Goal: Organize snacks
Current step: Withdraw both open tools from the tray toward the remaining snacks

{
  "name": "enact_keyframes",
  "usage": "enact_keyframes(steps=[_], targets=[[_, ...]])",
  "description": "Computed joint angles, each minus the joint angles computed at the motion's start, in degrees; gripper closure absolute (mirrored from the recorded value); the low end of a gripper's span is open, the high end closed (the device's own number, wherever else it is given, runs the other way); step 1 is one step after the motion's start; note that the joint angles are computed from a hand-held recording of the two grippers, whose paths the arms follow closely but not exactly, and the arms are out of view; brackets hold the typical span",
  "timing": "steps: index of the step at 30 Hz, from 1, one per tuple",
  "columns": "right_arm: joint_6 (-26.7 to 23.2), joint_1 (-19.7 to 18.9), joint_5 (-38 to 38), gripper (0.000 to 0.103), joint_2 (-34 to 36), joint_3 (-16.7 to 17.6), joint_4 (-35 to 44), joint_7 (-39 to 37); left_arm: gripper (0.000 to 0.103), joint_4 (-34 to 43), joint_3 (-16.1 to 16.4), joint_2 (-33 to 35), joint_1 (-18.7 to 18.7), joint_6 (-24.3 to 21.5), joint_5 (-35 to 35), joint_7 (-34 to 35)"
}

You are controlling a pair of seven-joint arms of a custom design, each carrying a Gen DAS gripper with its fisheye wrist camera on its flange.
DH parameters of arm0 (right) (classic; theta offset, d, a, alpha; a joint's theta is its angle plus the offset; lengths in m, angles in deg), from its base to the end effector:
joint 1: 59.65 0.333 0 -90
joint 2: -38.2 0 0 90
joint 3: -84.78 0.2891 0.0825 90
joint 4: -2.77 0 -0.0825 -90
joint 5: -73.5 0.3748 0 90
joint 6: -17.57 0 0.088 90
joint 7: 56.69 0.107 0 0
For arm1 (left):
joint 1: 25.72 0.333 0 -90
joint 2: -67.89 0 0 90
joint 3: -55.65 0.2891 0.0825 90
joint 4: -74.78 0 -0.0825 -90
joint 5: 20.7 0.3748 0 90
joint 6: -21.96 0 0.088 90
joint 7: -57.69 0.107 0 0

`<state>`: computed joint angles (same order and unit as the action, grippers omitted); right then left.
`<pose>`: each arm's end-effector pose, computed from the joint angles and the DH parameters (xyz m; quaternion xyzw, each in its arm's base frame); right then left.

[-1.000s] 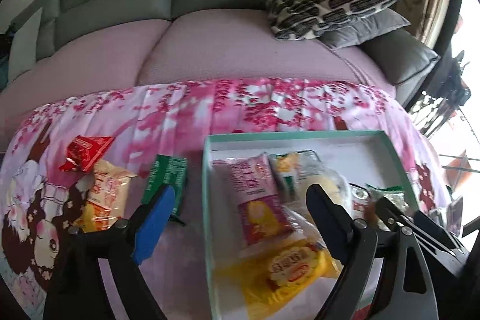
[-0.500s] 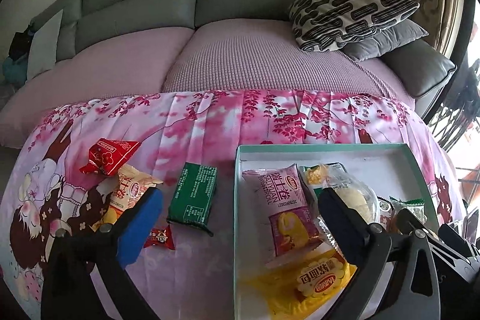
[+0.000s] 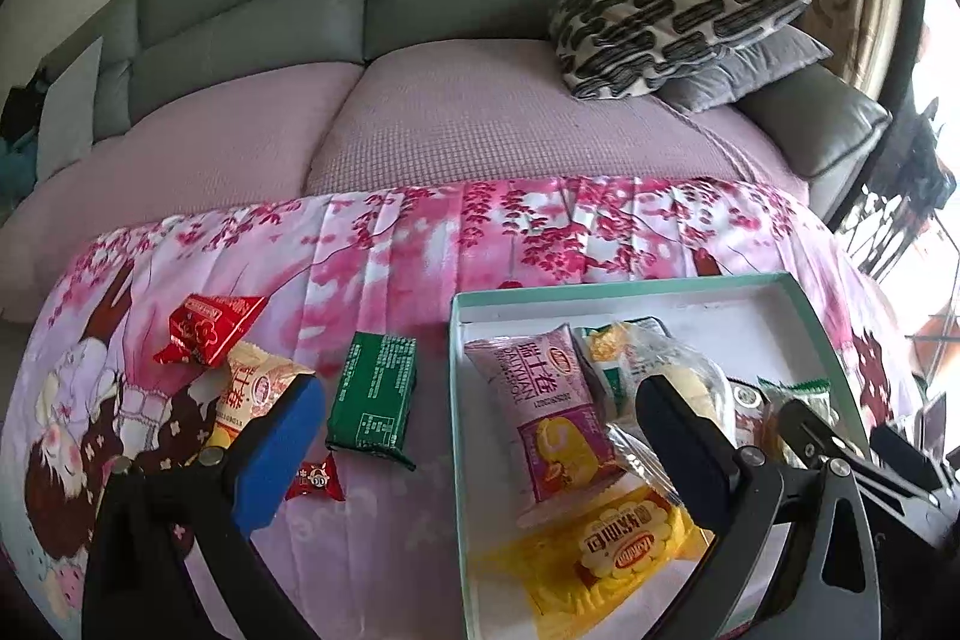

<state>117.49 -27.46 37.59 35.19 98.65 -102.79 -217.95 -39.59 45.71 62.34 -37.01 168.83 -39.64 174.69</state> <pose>0.4098 0.3523 0.5308 -0.2824 0.9081 -0.2726 0.1458 0.5327 -0.2051 0.5543 -0.4251 0.8372 -0.3062 0.1569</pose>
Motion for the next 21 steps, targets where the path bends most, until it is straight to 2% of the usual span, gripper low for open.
enact_keyframes(steps=[7,14,21], targets=[[-2.25,0.71,-0.16,0.000,2.05,0.01,3.64,-1.27,0.000,1.30,1.05,-0.74,0.74,-1.03,-1.59,1.45],[-3.80,2.35,-2.45,0.000,5.32,-0.50,8.49,-2.13,0.000,3.18,1.58,0.86,3.99,-0.55,7.85,-3.57],[-2.99,4.45,-4.25,0.000,9.70,-1.92,14.04,-4.84,0.000,4.05,3.00,1.46,7.00,-0.29,10.22,-6.60]])
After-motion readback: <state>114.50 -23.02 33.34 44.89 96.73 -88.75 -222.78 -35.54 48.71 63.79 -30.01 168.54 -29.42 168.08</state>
